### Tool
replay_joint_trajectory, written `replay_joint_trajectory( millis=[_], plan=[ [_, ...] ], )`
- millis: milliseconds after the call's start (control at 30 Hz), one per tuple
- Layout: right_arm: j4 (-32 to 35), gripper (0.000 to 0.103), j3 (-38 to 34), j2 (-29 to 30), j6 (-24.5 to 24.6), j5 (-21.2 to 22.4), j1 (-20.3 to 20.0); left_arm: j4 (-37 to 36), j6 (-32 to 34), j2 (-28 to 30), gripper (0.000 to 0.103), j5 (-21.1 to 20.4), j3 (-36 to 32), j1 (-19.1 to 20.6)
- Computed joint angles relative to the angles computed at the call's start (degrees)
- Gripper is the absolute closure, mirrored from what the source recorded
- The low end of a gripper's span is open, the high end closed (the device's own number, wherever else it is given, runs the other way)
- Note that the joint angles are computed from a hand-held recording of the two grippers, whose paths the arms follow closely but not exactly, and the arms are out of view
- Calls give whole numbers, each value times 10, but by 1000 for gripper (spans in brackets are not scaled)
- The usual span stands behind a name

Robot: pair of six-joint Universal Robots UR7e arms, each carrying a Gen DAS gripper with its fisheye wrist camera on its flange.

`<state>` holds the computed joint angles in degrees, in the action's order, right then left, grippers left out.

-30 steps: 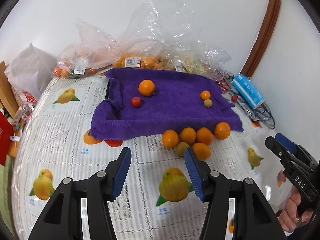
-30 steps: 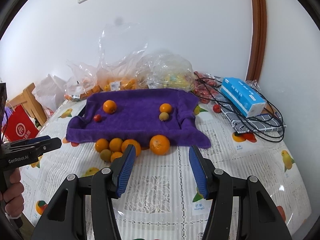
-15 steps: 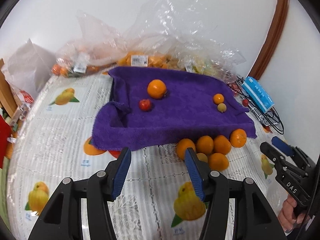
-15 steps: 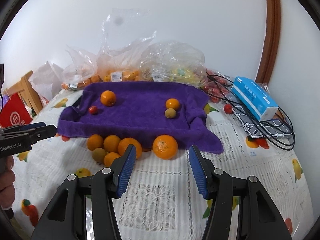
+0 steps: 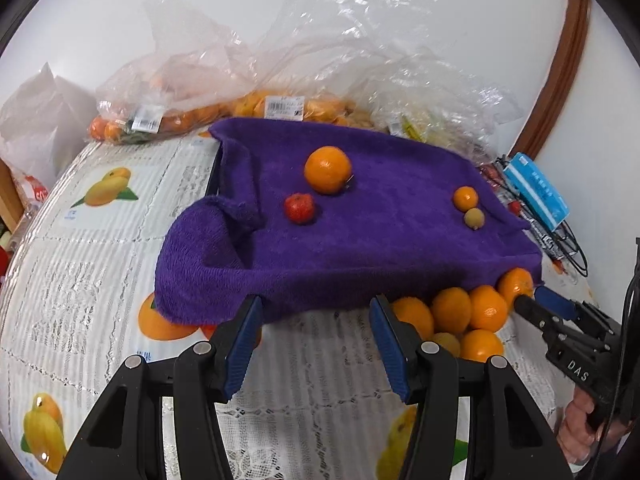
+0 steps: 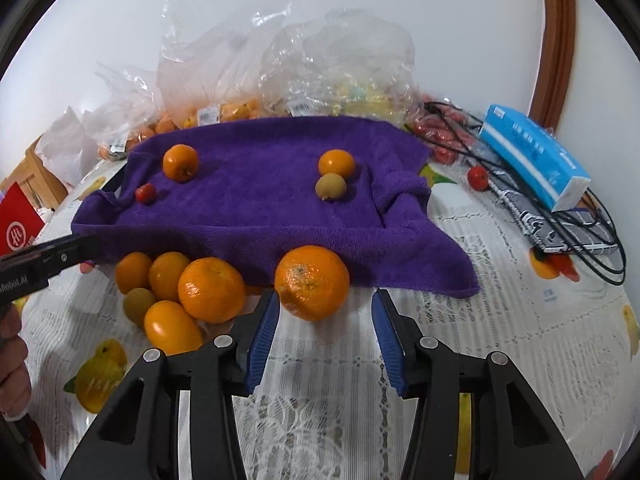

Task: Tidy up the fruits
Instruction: 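Withdraw both tools and move them toward the oranges beside the towel, then grasp an orange with the right tool while the left tool grasps another orange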

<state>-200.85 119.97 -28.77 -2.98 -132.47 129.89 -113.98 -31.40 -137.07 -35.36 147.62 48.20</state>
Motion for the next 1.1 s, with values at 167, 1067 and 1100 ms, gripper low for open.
replay_joint_trajectory(
  millis=[167, 1067, 1100],
  plan=[
    [13, 54, -17, 4, -21, 12, -8, -13, 12, -7, 46, -4, 4, 0],
    [-37, 60, -12, 16, -62, 3, 4, -49, 44, 3, 46, -35, 33, -30],
    [-39, 60, -11, 15, -62, 4, 4, -50, 45, 4, 47, -34, 34, -32]
  ],
)
